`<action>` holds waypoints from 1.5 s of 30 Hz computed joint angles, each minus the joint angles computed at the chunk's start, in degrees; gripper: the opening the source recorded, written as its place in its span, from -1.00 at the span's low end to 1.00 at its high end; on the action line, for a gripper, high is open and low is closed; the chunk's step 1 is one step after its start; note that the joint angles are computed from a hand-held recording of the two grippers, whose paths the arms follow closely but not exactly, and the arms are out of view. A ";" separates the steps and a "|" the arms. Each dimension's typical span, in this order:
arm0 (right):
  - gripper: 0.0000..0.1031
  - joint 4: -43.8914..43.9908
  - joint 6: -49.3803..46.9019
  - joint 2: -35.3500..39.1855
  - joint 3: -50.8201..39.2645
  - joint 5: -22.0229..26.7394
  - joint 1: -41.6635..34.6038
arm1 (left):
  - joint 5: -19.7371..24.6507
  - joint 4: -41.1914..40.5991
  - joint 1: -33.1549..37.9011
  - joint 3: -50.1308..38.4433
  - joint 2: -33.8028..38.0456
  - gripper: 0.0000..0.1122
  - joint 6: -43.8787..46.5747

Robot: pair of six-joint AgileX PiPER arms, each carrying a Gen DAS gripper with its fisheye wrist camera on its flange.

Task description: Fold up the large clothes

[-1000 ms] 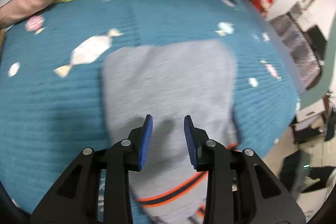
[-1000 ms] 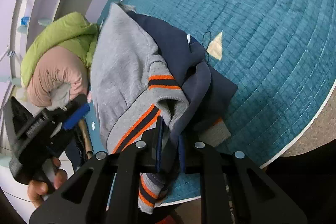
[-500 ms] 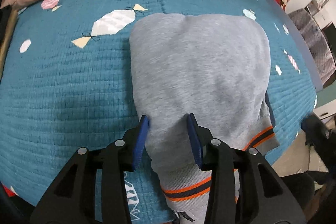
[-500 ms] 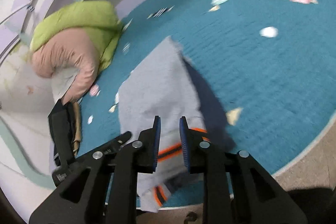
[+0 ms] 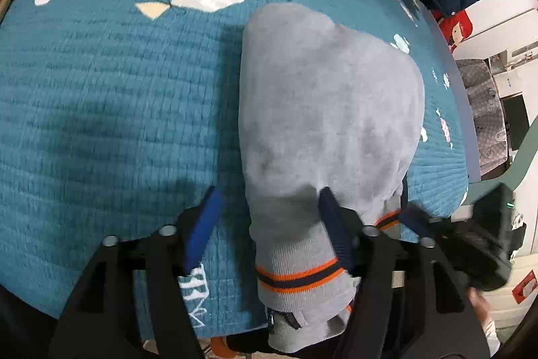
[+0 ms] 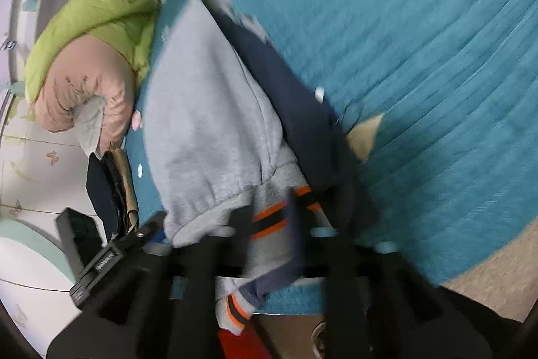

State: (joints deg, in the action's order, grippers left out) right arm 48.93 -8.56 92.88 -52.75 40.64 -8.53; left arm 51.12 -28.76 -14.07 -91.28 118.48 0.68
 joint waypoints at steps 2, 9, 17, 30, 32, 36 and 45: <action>0.74 -9.34 6.85 -1.52 0.34 -3.91 2.05 | -1.53 1.49 -1.00 1.28 -0.65 0.24 -1.39; 0.72 -2.03 0.91 7.55 -2.38 0.33 0.96 | -3.57 1.22 -1.70 3.13 -0.99 0.34 -6.06; 0.78 9.79 -10.22 8.77 -0.99 3.65 -0.34 | 2.10 -17.52 2.92 6.41 0.72 0.36 3.44; 0.88 9.35 -7.15 10.95 -1.36 1.07 2.24 | 2.01 -8.81 -3.38 -0.23 4.52 0.44 -0.43; 0.88 7.21 -5.93 10.05 -2.04 1.08 3.25 | 0.99 -6.57 -4.33 -0.12 3.83 0.34 -1.28; 0.36 1.85 -3.20 5.41 -0.86 -1.16 6.16 | -1.88 -7.31 -4.38 3.81 -0.27 -0.07 4.02; -0.04 23.12 -16.83 8.29 6.21 5.15 -1.88 | 2.54 -8.98 -1.56 3.92 -0.48 -0.19 8.16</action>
State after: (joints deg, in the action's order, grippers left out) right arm 72.05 -25.39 101.17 -46.54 45.79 -10.41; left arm 53.66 -37.75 -15.64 -87.36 118.00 8.84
